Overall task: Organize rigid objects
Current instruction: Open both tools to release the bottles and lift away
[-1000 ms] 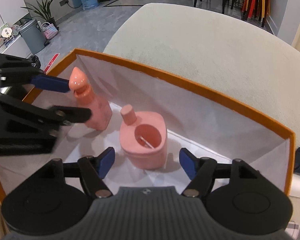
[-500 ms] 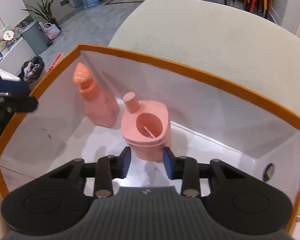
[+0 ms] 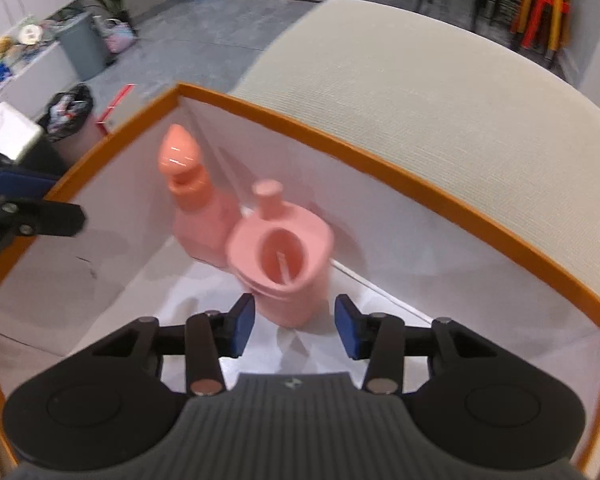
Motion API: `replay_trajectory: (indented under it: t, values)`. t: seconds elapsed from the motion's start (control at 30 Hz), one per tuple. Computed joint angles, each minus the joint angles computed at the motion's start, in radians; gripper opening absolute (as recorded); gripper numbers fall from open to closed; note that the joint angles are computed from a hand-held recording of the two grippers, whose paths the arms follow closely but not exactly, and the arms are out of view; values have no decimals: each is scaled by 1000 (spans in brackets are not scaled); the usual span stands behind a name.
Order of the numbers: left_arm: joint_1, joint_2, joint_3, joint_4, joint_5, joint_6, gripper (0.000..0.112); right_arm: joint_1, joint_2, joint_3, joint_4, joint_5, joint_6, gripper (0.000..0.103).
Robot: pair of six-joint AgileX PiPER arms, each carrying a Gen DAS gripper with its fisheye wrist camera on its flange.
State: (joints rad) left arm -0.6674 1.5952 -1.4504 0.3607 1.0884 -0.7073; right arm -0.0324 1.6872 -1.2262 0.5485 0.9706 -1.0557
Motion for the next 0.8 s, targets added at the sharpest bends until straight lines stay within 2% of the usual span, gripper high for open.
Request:
replay_trajectory:
  t: [0.1,0.23,0.4,0.47,0.53,0.57,0.7,0.8]
  values:
    - [2,-10,8,-7,-8,-6,20,39,-3,7,2,-9,3,40]
    - [3,-17,16,-7,-18,-1,20,80,-14,30,-8,-63,34,41]
    - [5,-20,21,-10,-26,-6,20,94,6,4,4,-54,116,43]
    - [8,-25,27,-15,-31,-6,20,98,-1,17,4,-66,153,47]
    - [11,-29,30,-22,-33,0,20,99,-7,25,9,-60,175,61]
    - [13,-32,32,-25,-36,1,20,104,-8,28,9,-61,183,64]
    - [13,-34,33,-25,-37,-4,19,166,3,24,-57,-117,299,66]
    - [8,-31,36,-18,-41,-11,19,188,34,-6,-78,-124,407,65]
